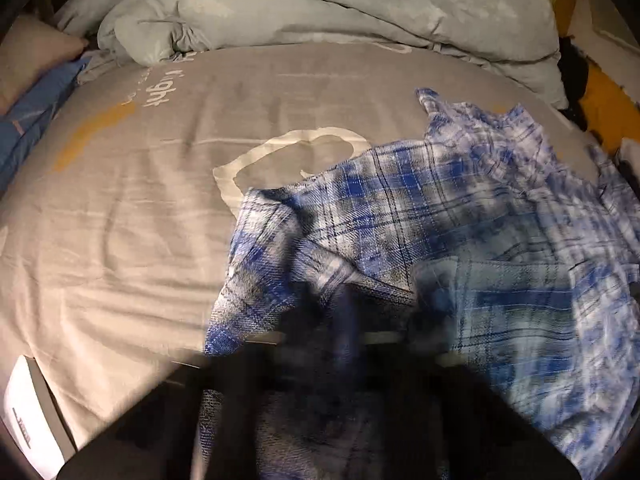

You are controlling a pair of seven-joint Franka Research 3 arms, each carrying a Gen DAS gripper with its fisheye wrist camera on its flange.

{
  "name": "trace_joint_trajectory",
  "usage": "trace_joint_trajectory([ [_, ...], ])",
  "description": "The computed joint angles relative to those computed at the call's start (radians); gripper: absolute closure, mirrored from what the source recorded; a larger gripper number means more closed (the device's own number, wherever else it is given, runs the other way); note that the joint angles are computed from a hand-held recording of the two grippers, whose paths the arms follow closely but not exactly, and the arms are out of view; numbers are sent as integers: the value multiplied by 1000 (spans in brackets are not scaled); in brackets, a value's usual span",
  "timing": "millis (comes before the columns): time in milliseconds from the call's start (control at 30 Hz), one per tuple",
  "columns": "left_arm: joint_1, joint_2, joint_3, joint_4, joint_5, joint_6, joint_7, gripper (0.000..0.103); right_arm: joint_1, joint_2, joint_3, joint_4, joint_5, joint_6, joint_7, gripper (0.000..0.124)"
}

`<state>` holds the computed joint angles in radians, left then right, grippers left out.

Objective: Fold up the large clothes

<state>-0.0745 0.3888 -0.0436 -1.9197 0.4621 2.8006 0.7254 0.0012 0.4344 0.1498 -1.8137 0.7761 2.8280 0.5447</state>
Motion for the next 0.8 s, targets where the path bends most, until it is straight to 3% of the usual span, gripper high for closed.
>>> trace_joint_trajectory([
  [67,13,-30,8,-45,-15,61,-30,102,-35,-16,48,-18,80,45,-79,121],
  [133,-50,-71,98,-83,103,85,-166,102,-61,-38,92,-36,170,84,-180,121],
  [233,-88,-132,188,-138,292,139,-382,102,-44,-68,99,-53,237,128,-264,121],
  [300,-83,-166,208,-157,373,142,-465,102,-25,-77,86,-50,248,124,-276,121],
  [367,-58,-182,192,-156,392,111,-468,103,-4,-77,77,-36,257,130,-284,121],
  [500,-13,-175,149,-102,395,-19,-439,102,51,-53,45,3,197,150,-207,121],
  [600,34,-151,111,-75,369,-47,-426,102,111,-17,-11,42,60,137,-57,121],
  [733,75,-92,68,-30,308,-92,-381,102,232,78,-160,159,-220,26,250,121],
  [800,78,-79,66,-32,287,-87,-392,101,211,109,-144,202,-244,-12,287,121],
])
